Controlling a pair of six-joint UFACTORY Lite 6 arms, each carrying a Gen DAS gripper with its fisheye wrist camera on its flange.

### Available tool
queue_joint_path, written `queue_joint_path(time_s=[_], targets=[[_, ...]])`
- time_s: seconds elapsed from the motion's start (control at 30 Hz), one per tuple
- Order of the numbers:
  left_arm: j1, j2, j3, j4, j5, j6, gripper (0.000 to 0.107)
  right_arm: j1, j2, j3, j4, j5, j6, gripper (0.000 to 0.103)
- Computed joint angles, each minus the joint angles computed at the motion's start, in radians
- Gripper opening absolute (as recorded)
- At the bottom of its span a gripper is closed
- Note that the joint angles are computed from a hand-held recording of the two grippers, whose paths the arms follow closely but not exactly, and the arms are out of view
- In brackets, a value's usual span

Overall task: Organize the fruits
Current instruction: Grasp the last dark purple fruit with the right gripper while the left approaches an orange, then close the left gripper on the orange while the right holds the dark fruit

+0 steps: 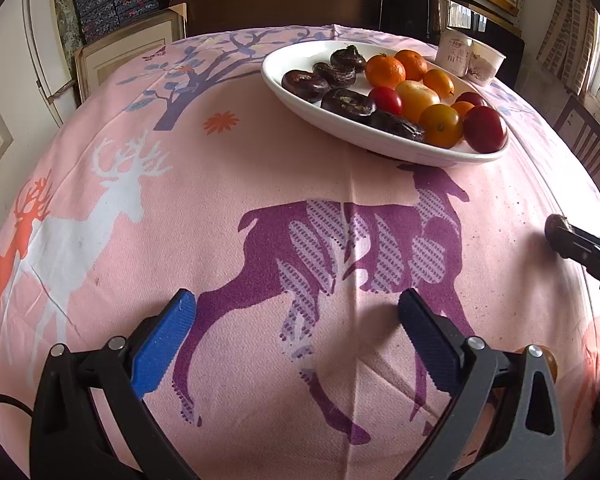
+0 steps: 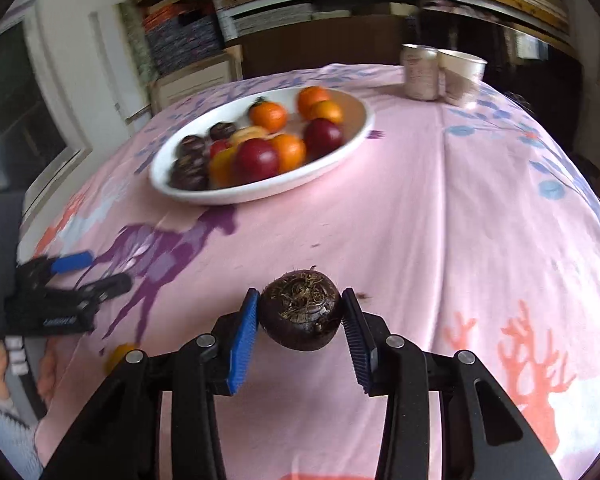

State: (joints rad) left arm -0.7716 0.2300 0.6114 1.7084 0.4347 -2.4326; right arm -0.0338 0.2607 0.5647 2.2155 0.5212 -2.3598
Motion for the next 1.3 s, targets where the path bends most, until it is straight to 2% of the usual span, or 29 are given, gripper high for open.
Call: queue_joint_path(time_s=[0.07,0.13,0.2,0.3,0.33,0.5,0.6,0.77,0.93,1.1,1.17,1.2,1.23,1.3], targets=[[-0.036,-0.052,-0.04,0.087,0.014,-0.095,0.099,-0.076,0.043,0.025,-0.123,0.093,0.102,0.042],[-0.126,-0.107,-0.083,0.133,0.06,-0.163,0.099,-0.065,0.037,0.017,-0.098,0.087,0.08,0.042],[-0.254,-0.096,-0.062,0.039,0.134,-0.085,0.099,-0.054,0.037,0.011,-0.069,0.083,0.051,0.042],[-0.439,0.005,0.069,-0.213,0.327,0.145,0.099,-0.075,0.055,0.019,-0.104,0.11,0.079,0.042],[-0.464,0.027,0.097,-0.228,0.342,0.168,0.099,-0.082,0.057,0.02,-0.114,0.117,0.086,0.043],[-0.428,0.039,0.124,-0.131,0.192,0.128,0.099,-0.087,0.057,0.021,-0.126,0.124,0.097,0.043],[-0.388,0.035,0.107,-0.028,0.104,0.027,0.099,-0.091,0.058,0.02,-0.131,0.128,0.1,0.043],[-0.387,0.079,0.144,0.022,0.034,-0.006,0.099,-0.093,0.058,0.021,-0.135,0.129,0.104,0.043],[-0.399,0.126,0.198,-0.063,0.019,0.092,0.099,-0.094,0.058,0.021,-0.137,0.13,0.103,0.043],[-0.361,0.128,0.197,-0.022,-0.031,0.051,0.099,-0.091,0.056,0.018,-0.135,0.13,0.105,0.044],[-0.358,0.134,0.203,-0.019,-0.037,0.057,0.089,-0.089,0.055,0.018,-0.133,0.13,0.104,0.044],[-0.353,0.141,0.208,-0.016,-0.05,0.059,0.067,-0.091,0.056,0.019,-0.135,0.13,0.104,0.044],[-0.352,0.148,0.214,-0.014,-0.056,0.062,0.063,-0.092,0.057,0.019,-0.135,0.13,0.104,0.044],[-0.362,0.16,0.23,-0.062,-0.044,0.111,0.063,-0.089,0.054,0.017,-0.132,0.131,0.107,0.043]])
